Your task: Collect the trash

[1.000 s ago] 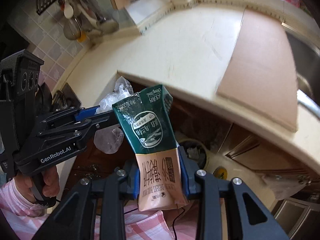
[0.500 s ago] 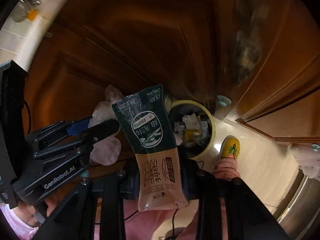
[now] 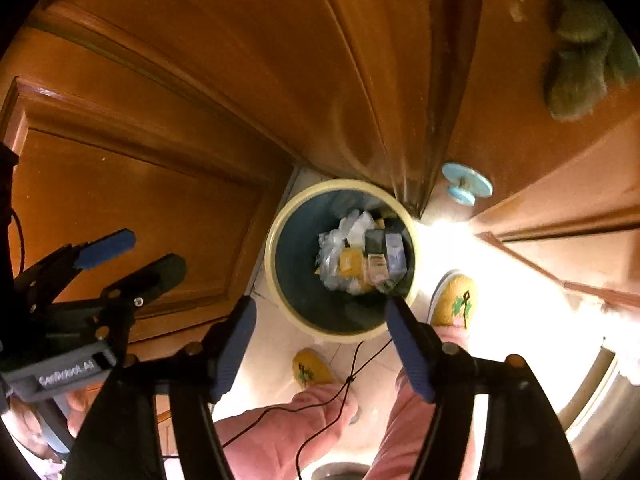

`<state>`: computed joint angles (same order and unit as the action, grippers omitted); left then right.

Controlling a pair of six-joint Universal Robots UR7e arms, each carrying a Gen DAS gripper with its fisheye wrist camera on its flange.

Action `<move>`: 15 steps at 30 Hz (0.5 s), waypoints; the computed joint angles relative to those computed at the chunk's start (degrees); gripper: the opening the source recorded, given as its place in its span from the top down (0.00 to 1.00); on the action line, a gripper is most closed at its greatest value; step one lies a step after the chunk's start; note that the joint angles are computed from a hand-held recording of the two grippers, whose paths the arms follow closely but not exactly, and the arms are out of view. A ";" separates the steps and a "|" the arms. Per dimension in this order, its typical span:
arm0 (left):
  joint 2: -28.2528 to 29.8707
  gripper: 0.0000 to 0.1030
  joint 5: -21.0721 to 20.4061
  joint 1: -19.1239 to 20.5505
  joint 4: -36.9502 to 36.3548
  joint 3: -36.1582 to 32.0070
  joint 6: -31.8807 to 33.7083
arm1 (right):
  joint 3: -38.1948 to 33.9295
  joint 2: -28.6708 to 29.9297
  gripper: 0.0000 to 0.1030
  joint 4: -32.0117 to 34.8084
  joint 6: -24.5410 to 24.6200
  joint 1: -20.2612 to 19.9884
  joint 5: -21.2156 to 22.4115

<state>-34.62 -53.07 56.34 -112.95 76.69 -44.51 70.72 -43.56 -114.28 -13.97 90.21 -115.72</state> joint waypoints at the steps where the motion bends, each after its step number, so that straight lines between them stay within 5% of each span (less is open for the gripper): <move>1: 0.09 0.18 0.12 0.12 0.28 -0.12 -0.22 | 0.18 -0.05 0.34 -0.42 -0.52 0.14 -0.07; 15: -1.97 0.09 -0.99 -2.21 8.95 -3.83 -5.15 | -0.10 -2.88 0.34 1.15 1.99 2.57 1.00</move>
